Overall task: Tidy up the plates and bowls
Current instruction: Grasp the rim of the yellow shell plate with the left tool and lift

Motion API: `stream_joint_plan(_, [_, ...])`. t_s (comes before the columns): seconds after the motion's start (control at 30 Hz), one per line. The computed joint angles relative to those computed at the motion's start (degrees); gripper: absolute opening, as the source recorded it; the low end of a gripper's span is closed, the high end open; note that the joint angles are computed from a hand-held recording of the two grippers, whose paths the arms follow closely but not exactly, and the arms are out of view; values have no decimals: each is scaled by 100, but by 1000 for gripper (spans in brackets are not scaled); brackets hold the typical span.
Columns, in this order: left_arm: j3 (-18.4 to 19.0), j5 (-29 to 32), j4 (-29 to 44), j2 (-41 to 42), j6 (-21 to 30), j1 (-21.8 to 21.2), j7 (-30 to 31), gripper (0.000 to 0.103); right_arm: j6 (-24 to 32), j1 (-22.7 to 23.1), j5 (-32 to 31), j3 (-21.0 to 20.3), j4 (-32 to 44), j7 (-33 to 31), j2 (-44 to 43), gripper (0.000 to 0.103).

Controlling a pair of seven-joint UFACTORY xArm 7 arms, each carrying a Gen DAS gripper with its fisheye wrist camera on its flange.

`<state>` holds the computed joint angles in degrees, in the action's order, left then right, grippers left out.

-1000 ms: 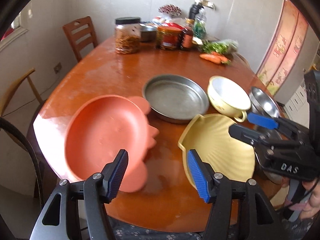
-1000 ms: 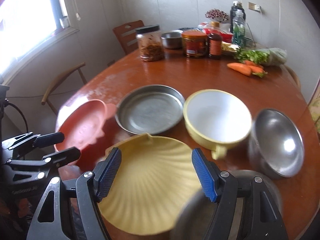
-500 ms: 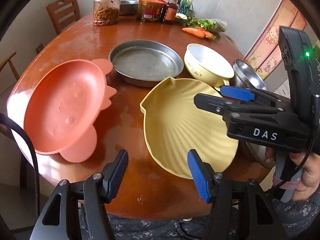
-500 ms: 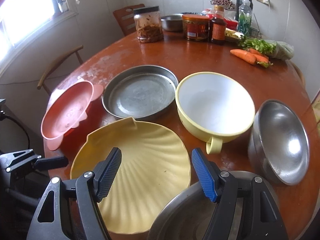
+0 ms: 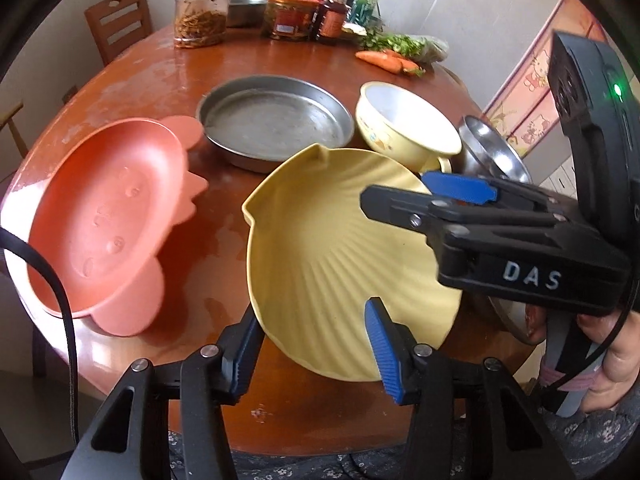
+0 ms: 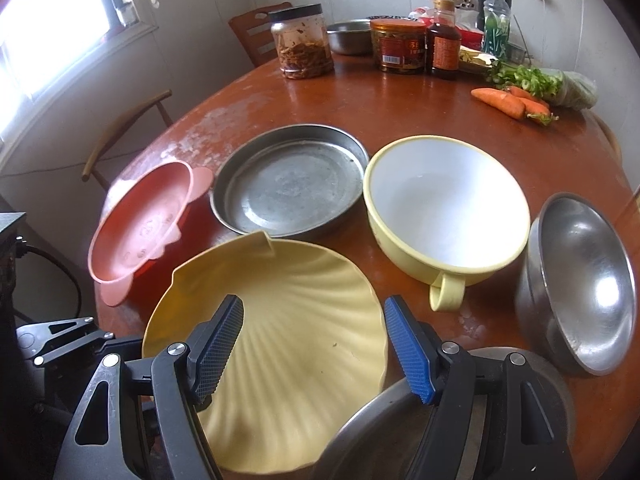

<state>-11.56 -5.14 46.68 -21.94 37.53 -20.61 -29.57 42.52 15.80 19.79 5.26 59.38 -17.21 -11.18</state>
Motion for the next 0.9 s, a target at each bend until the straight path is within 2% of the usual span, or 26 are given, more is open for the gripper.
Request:
stream_joint_plan(0.23, [41, 119, -132, -323, -10, 163, -121, 51, -27, 114, 390, -16, 106, -157, -78, 75])
stream_joint_plan(0.57, [140, 308, -466, -985, 60, 494, -256, 51, -207, 373, 333, 194, 465, -120, 70, 75])
stream_joint_plan(0.9, [325, 439, -824, -1585, 182, 925, -290, 51, -227, 636, 56, 508, 1263, 80, 771, 75])
